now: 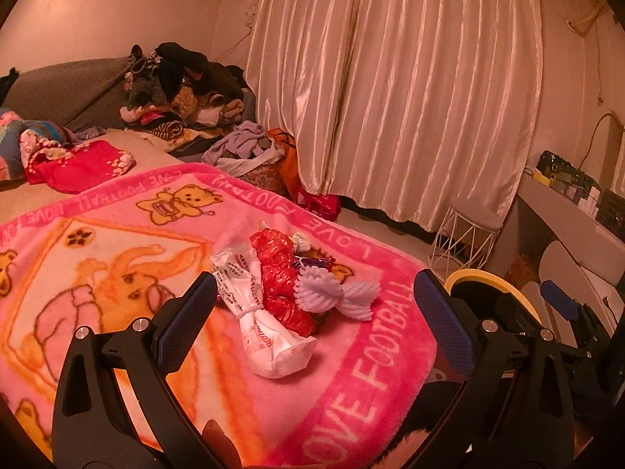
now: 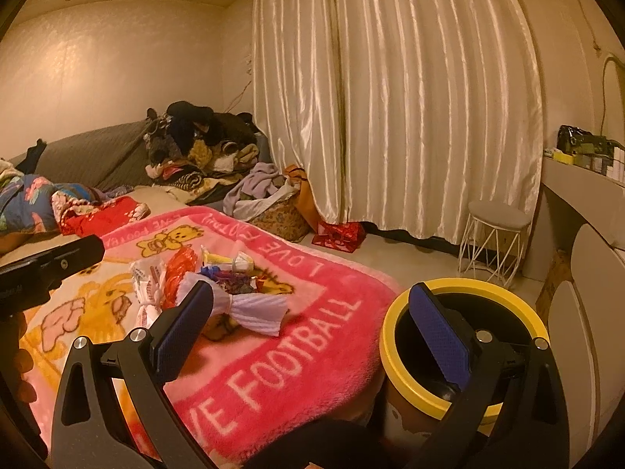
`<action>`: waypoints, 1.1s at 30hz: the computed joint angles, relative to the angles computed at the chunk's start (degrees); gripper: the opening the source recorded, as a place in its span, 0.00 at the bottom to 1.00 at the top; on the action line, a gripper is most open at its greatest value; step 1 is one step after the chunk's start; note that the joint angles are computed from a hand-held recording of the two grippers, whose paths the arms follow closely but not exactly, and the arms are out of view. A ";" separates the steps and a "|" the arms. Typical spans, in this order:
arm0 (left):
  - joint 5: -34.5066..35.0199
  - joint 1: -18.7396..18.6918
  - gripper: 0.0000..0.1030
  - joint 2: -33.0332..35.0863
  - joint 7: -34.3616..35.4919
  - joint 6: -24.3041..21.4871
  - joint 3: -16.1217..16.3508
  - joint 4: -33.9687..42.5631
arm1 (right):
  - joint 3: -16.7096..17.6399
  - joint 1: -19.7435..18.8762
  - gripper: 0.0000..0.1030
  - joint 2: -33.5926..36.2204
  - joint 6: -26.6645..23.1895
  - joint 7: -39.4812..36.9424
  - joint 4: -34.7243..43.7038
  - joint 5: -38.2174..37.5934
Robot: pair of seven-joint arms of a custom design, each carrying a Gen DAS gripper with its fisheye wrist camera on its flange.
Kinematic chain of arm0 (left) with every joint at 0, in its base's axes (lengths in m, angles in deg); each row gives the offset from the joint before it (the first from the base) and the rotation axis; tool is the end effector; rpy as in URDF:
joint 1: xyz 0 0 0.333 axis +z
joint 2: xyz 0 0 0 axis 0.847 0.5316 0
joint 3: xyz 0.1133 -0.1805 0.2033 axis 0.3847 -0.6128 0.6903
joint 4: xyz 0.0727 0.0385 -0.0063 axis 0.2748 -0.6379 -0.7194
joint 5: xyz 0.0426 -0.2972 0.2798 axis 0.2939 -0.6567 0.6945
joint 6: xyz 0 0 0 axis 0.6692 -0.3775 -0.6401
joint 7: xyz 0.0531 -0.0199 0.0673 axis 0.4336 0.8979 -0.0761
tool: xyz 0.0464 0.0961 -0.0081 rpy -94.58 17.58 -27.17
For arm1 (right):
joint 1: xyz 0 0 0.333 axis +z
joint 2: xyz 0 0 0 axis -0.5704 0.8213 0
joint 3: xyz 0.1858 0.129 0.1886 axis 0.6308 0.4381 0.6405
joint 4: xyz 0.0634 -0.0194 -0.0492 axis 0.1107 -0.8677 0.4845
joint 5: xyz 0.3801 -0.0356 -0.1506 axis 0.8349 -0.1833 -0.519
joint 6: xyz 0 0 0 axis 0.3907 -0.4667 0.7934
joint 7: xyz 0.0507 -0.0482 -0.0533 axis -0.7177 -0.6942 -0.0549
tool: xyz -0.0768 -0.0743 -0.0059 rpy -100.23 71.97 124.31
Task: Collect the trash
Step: 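Grasp the white plastic bag with the left tool while the right tool grasps the white foam net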
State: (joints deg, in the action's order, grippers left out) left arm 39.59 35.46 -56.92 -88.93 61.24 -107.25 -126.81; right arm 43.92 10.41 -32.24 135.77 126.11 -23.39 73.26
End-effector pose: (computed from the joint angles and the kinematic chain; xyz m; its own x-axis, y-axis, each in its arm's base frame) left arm 0.4091 -0.3697 0.5065 0.4395 -0.8828 0.1658 -0.3276 -0.3294 -0.8855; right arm 0.4849 0.4507 0.4589 0.6012 -0.7989 -0.0155 -0.2739 -0.1879 -0.9432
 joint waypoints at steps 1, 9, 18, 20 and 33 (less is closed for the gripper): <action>-0.05 0.06 0.90 -0.41 -0.35 0.12 0.12 -0.57 | -0.10 0.12 0.95 0.08 -0.51 -0.25 0.10 -0.12; -1.36 1.85 0.90 -4.85 -3.72 -0.09 0.42 -5.24 | -3.11 2.64 0.95 2.50 -8.31 1.41 4.31 -4.80; -6.62 4.96 0.90 -10.94 -5.49 0.15 0.55 -11.45 | -0.70 -0.32 0.95 8.36 -18.29 5.31 13.47 -14.36; -7.93 5.54 0.90 -11.90 -5.54 0.95 0.97 -12.62 | -1.59 0.10 0.95 10.32 -20.63 6.67 16.44 -17.12; -8.59 10.86 0.90 -11.06 -5.09 13.73 2.70 -15.21 | 1.30 -4.06 0.95 24.69 -34.52 7.83 37.16 -31.54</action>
State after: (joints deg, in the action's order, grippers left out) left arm 31.00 46.32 -67.98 -94.02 74.97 -104.56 -142.02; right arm 45.22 6.35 -7.55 101.25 133.94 13.77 41.72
